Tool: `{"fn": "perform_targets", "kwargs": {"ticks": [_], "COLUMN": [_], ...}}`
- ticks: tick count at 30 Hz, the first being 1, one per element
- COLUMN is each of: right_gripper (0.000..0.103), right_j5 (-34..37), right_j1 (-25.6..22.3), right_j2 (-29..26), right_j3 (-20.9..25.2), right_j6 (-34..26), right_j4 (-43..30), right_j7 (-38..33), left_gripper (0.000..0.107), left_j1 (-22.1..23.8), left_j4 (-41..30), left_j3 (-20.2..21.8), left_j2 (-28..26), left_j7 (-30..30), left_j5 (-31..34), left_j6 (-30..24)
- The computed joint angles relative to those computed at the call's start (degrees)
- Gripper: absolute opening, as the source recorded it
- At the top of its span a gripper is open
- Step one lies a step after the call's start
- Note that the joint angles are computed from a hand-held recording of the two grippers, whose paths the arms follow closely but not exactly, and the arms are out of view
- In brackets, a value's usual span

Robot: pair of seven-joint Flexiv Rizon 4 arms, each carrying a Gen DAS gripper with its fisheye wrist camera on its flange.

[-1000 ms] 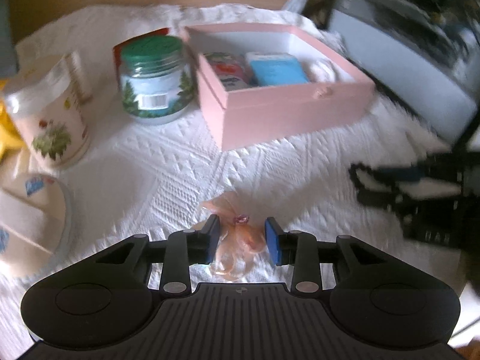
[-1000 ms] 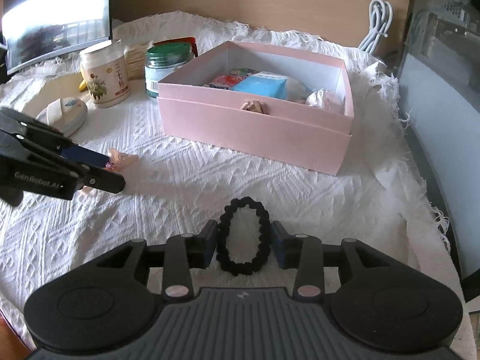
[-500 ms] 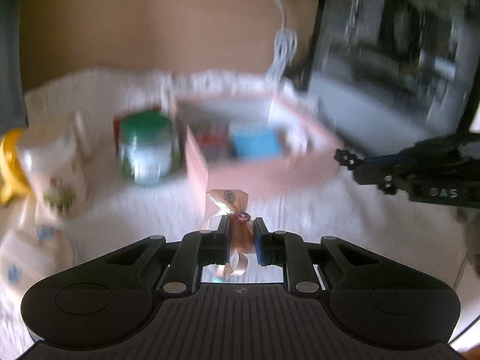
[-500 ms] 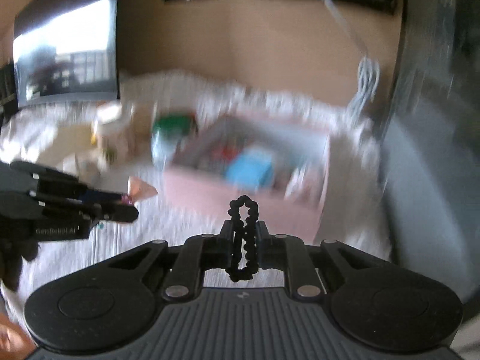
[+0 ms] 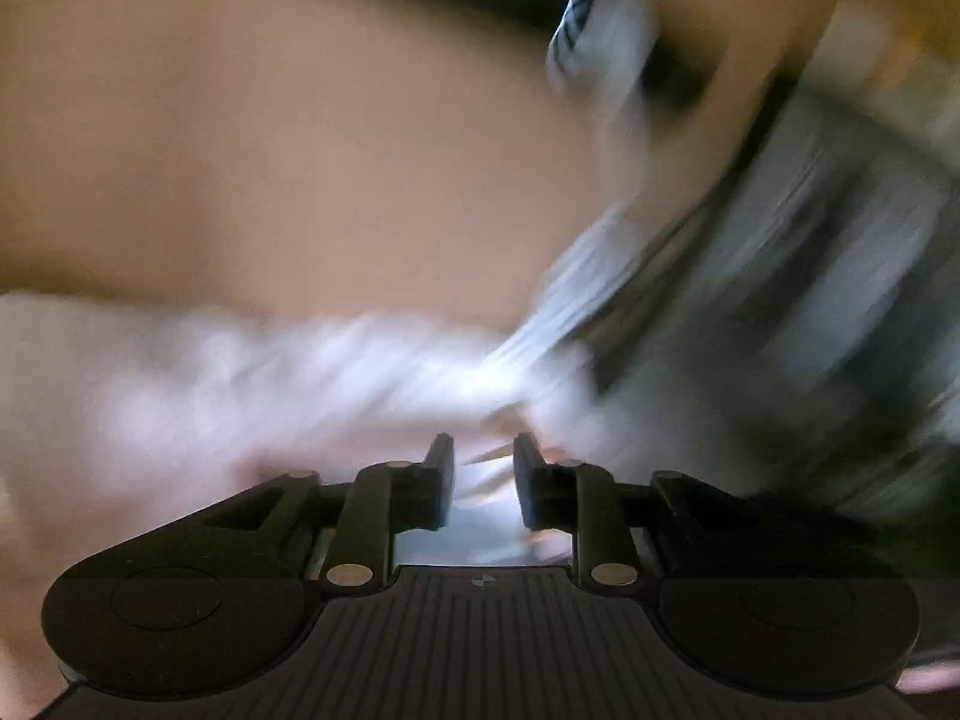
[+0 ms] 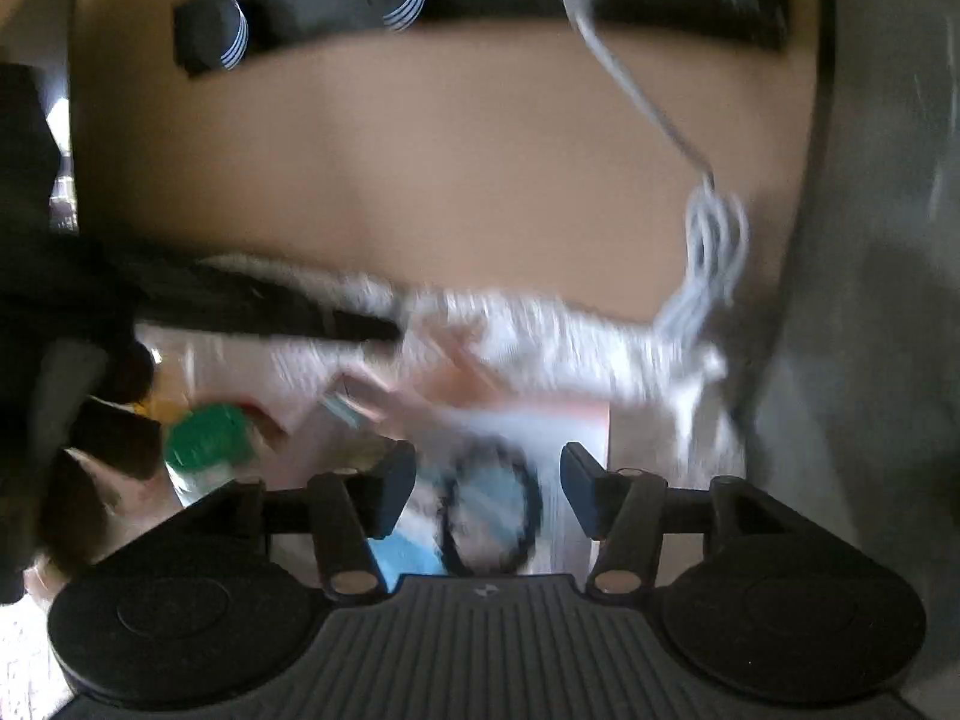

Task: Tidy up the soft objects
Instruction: 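Carry the bracelet and bow clip into the pink box and open both tools, then grasp the round beige case with the left tool while the right tool approaches the yellow brush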

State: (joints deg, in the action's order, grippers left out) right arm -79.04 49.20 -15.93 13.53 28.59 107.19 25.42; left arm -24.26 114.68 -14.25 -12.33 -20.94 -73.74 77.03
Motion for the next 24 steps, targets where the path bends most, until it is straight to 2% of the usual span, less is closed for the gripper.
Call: {"fn": "perform_targets", "kwargs": {"ticks": [1,2,3,4,5,6,7,9,10,11,14,18,21,24], "right_gripper": [0.054,0.054,0.054,0.055,0.055,0.055,0.055,0.055,0.056,0.059,0.069,0.070,0.070,0.070], "right_j5": [0.80,1.45,1.93,2.59,3.50,4.24,4.77,4.50,3.80,3.13,0.96,0.90,-0.27,-1.86], "right_j1": [-0.04,0.10,0.51,0.94,1.43,1.98,2.46,3.88,4.73,5.71,8.24,10.51,11.52,12.14], "right_j2": [-0.14,-0.44,-0.75,-1.05,-1.43,-1.87,-2.09,-2.47,-2.71,-3.18,-4.92,-8.55,-11.49,-15.15], "right_j3": [0.24,0.40,0.56,0.69,0.79,0.86,0.91,1.00,1.00,1.00,0.83,0.19,-1.21,-3.30], "right_j6": [0.20,0.04,-0.58,-1.40,-2.42,-3.29,-3.99,-5.70,-6.70,-7.93,-10.11,-9.42,-5.42,0.65], "right_j4": [0.48,0.82,1.01,1.06,0.92,0.68,0.63,0.62,0.61,0.28,-0.83,-4.48,-7.87,-12.89], "right_j7": [0.31,0.27,0.00,-0.54,-1.08,-1.14,-1.01,0.07,0.82,1.56,3.49,0.33,-2.33,-6.02], "left_gripper": [0.025,0.025,0.025,0.025,0.025,0.025,0.025,0.025,0.025,0.025,0.025,0.025,0.025,0.025], "left_j1": [-0.34,0.92,2.41,2.31,2.01,3.31,3.85,2.05,0.85,0.13,-0.91,-0.01,2.89,5.65], "left_j4": [0.49,0.75,1.10,1.18,1.39,2.50,3.33,4.16,4.93,6.12,11.02,17.70,21.42,22.99], "left_j3": [0.72,0.69,-0.06,0.55,0.95,-0.37,-1.89,-2.07,-1.33,-0.21,3.85,8.58,11.54,13.35], "left_j2": [-1.45,-2.28,-2.54,-2.51,-2.20,-1.08,0.21,2.64,4.37,5.95,10.68,15.49,17.81,18.89], "left_j7": [-5.58,-7.42,-9.62,-11.16,-11.80,-9.68,-4.98,6.15,11.08,13.03,12.76,11.88,8.31,7.60], "left_j5": [9.31,14.89,16.73,15.64,12.83,8.16,0.02,-14.69,-20.38,-22.34,-19.75,-14.02,-8.91,-9.08], "left_j6": [2.79,2.13,0.64,-1.06,-2.04,-2.33,-1.71,0.05,0.78,0.57,-1.72,-4.20,-4.96,-2.95]}}
